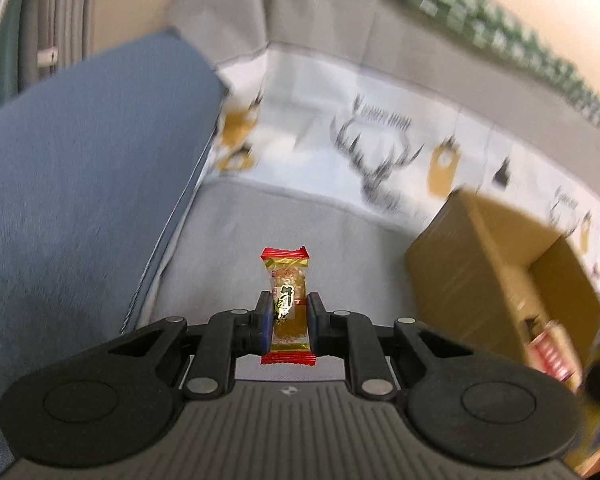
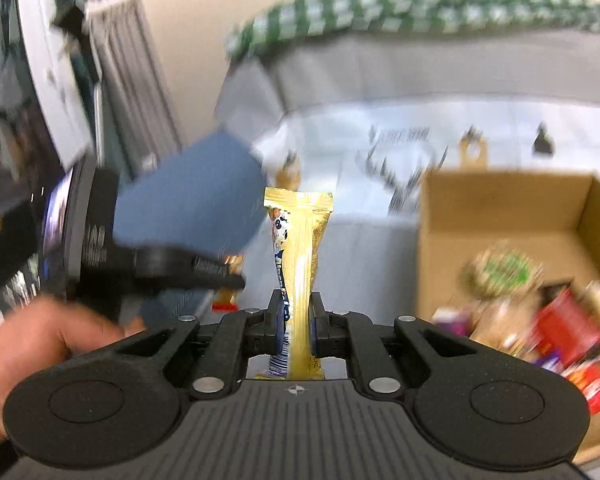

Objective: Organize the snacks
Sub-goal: 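Lift and carry the candy and yellow wafer bar over the cardboard box with both tools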

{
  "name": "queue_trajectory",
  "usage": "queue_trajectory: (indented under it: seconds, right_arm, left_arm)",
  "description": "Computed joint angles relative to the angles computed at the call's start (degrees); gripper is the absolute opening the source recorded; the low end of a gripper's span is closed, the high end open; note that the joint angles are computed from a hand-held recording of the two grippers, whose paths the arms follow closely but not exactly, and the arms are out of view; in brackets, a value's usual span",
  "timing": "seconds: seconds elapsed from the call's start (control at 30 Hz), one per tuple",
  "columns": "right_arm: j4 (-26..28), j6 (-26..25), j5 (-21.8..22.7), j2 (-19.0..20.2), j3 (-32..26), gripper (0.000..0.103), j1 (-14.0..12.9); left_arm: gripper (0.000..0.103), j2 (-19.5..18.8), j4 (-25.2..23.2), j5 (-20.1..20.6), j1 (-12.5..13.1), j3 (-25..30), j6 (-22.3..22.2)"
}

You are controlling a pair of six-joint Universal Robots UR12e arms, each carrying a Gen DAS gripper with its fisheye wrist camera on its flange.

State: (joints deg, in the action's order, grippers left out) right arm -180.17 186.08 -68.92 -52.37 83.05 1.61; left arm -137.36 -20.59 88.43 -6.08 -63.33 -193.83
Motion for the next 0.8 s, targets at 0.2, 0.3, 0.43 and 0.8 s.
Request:
queue_trajectory:
  seconds: [0.2, 0.3, 0.43, 0.8]
  right_arm:
    - [-4.53, 3.34, -0.05, -1.53, -0.29, 0.012, -3.64]
    - [-5.26, 2.17, -1.7, -1.5, -0.91, 0.012, -5.27]
    - [-7.41, 0.46, -6.01, -0.31, -0.8, 0.012, -6.85]
    - [-8.06, -2.23, -12.53, 0.22, 2.27, 0.011, -7.76]
  left_arm:
    - [0.018, -0.27, 9.39, -2.36, -1.06, -0.57, -0.52]
    - [0.018, -0.61, 12.34, -3.72, -1.64, -0.35, 0.08]
    - [0.018, -1.23, 14.76, -5.35, -2.44, 0.31, -0.61]
    - [0.018, -4.06, 21.69, -9.15, -6.13, 3.4, 3.12]
